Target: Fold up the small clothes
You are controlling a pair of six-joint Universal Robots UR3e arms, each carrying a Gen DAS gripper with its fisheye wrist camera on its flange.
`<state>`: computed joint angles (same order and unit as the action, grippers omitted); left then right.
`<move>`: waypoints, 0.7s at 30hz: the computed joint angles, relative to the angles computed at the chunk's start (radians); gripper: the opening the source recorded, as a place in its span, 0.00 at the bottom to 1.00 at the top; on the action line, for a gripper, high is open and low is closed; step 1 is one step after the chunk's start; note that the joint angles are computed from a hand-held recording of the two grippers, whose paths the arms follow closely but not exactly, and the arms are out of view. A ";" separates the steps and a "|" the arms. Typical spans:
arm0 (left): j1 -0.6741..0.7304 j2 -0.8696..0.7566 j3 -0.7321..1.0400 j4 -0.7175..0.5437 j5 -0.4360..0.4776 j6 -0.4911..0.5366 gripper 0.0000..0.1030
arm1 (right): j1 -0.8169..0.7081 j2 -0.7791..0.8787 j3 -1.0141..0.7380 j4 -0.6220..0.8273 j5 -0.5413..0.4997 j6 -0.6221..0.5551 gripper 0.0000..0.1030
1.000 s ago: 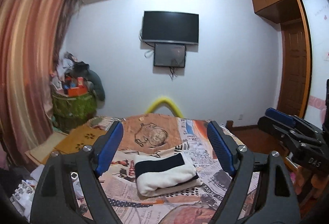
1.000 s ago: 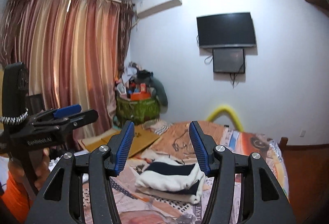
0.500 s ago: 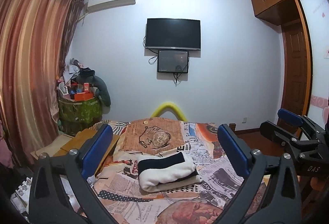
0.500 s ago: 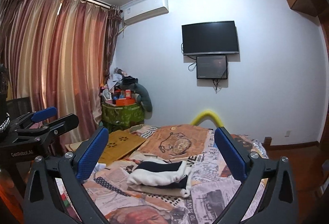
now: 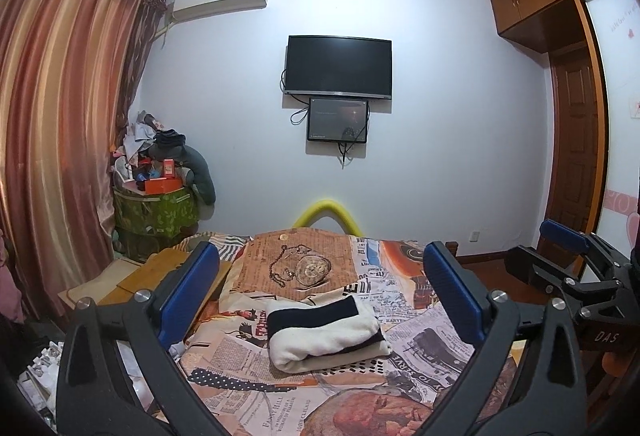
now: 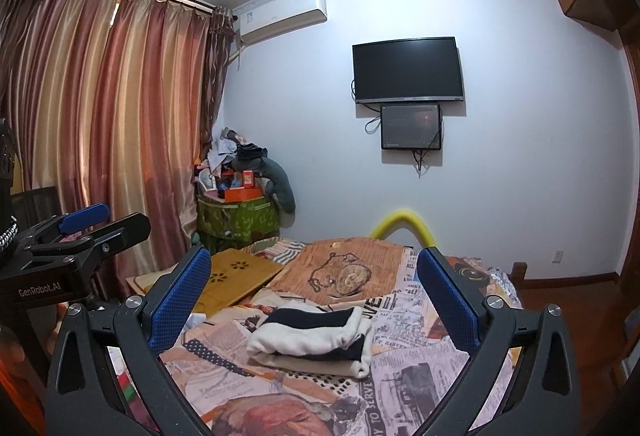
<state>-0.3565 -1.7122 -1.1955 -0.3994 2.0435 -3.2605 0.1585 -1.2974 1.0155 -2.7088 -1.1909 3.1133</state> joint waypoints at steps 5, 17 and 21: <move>0.012 -0.008 0.011 -0.014 -0.018 -0.003 1.00 | -0.004 -0.001 0.002 0.010 0.006 0.002 0.99; 0.017 -0.041 0.040 -0.035 -0.031 -0.010 1.00 | -0.006 -0.004 -0.010 0.040 -0.002 0.002 0.99; 0.016 -0.042 0.042 -0.035 -0.030 -0.010 1.00 | -0.010 -0.009 -0.010 0.047 0.001 0.005 0.99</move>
